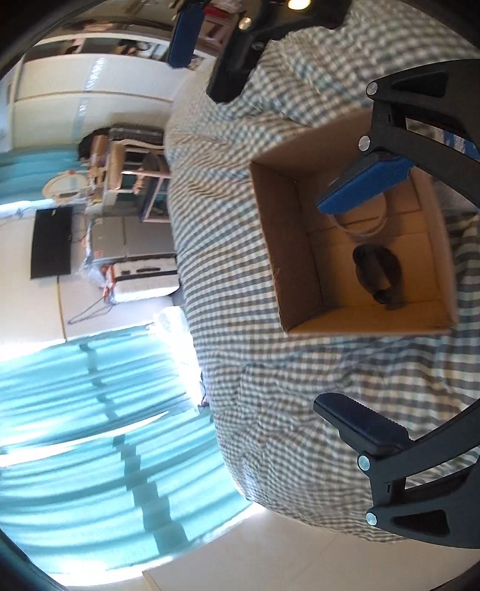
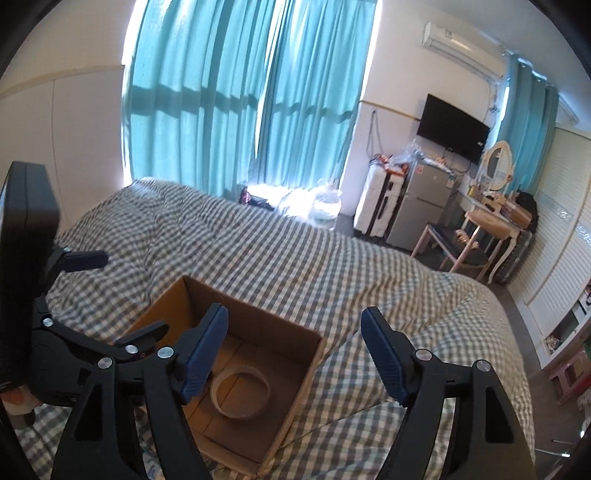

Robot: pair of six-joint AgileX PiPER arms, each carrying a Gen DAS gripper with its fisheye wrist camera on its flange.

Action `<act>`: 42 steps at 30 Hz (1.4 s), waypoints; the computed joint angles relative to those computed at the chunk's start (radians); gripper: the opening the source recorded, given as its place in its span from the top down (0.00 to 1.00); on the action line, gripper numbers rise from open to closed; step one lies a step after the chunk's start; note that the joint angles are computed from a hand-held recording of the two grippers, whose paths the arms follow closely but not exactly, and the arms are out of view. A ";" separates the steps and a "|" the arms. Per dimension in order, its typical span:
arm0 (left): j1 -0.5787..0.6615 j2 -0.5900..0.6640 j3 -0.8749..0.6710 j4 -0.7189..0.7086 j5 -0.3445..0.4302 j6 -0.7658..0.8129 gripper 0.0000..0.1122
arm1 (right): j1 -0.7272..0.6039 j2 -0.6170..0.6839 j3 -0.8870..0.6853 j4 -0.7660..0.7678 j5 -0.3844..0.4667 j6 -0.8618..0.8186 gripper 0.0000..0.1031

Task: Organize objects
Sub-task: 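Open both grippers to drop the cup and tape roll in the box, then grasp the white figurine with the left gripper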

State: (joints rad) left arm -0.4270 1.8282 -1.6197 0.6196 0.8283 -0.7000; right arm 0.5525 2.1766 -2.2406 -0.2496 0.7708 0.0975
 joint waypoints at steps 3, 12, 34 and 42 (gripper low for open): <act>-0.032 -0.099 0.061 0.043 0.031 -0.056 0.11 | 0.010 -0.139 0.161 -0.005 -0.066 0.039 0.28; -0.174 -0.364 0.229 0.182 0.138 -0.248 0.09 | 0.097 -0.474 0.515 -0.159 -0.133 0.224 0.26; -0.590 -0.449 0.703 0.432 0.339 -0.954 0.08 | 0.311 -0.726 1.280 -0.921 -0.375 1.164 0.14; -0.609 -0.304 0.832 0.426 0.219 -1.132 0.08 | 0.274 -0.585 1.371 -1.084 -0.409 1.395 0.14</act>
